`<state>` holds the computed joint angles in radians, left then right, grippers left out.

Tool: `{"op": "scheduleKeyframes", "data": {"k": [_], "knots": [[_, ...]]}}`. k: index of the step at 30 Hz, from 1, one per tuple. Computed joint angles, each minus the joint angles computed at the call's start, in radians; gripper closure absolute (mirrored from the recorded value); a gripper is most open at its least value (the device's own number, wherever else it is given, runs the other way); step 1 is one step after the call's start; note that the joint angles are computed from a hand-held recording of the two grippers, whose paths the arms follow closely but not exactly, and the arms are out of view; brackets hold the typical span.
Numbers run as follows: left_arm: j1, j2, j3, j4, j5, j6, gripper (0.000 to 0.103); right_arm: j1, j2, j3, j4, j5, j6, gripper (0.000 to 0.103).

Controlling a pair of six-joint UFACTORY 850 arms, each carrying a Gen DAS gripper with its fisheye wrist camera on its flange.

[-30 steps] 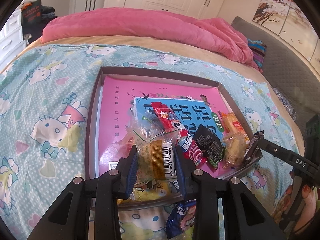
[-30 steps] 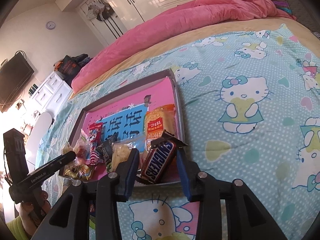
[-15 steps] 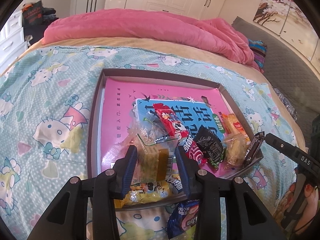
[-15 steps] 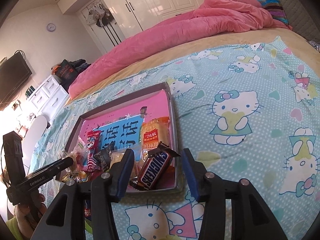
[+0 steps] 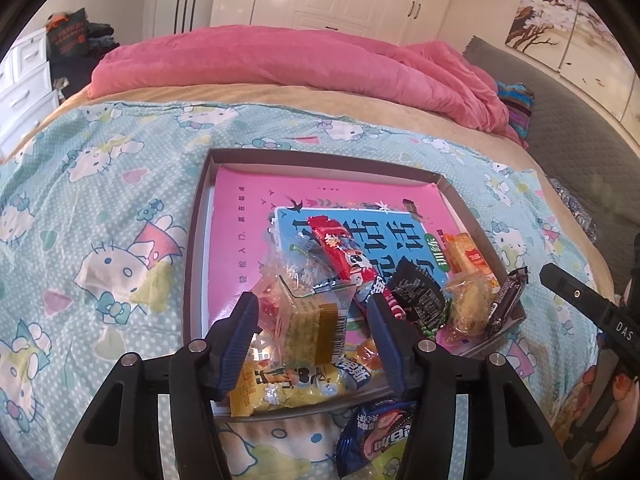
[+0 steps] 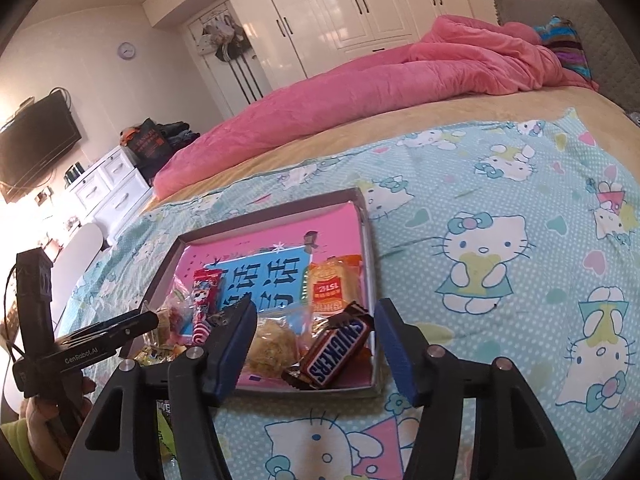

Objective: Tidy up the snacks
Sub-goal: 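Lower both snacks into the tray and open both tools to release, then withdraw both open tools toward the blue cookie pack and green bag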

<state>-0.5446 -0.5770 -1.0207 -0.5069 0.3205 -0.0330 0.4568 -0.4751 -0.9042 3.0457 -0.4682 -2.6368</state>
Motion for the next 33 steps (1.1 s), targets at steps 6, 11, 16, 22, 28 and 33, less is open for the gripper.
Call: {"op": "scheduleKeyframes", "data": {"k": [6, 11, 16, 22, 28, 33], "knots": [[-0.006, 0.011, 0.009, -0.023, 0.006, 0.027, 0.038, 0.01, 0.004, 0.003, -0.031, -0.02, 0.002, 0.034], [-0.007, 0.026, 0.024, -0.007, 0.015, 0.01, 0.035, 0.023, 0.005, 0.003, -0.034, -0.024, -0.028, 0.032], [-0.004, 0.043, 0.041, 0.028, 0.026, -0.034, 0.027, 0.031, 0.002, -0.001, -0.077, -0.022, -0.01, 0.03], [0.009, 0.066, 0.066, 0.122, 0.025, -0.151, 0.027, 0.04, -0.006, -0.01, -0.167, -0.02, 0.041, 0.03], [0.017, 0.072, 0.075, 0.198, 0.006, -0.24, 0.027, 0.059, -0.018, -0.025, -0.248, -0.002, 0.076, 0.03], [0.012, 0.073, 0.074, 0.217, -0.011, -0.25, 0.027, 0.068, -0.025, -0.032, -0.307, 0.006, 0.114, 0.03]]}}
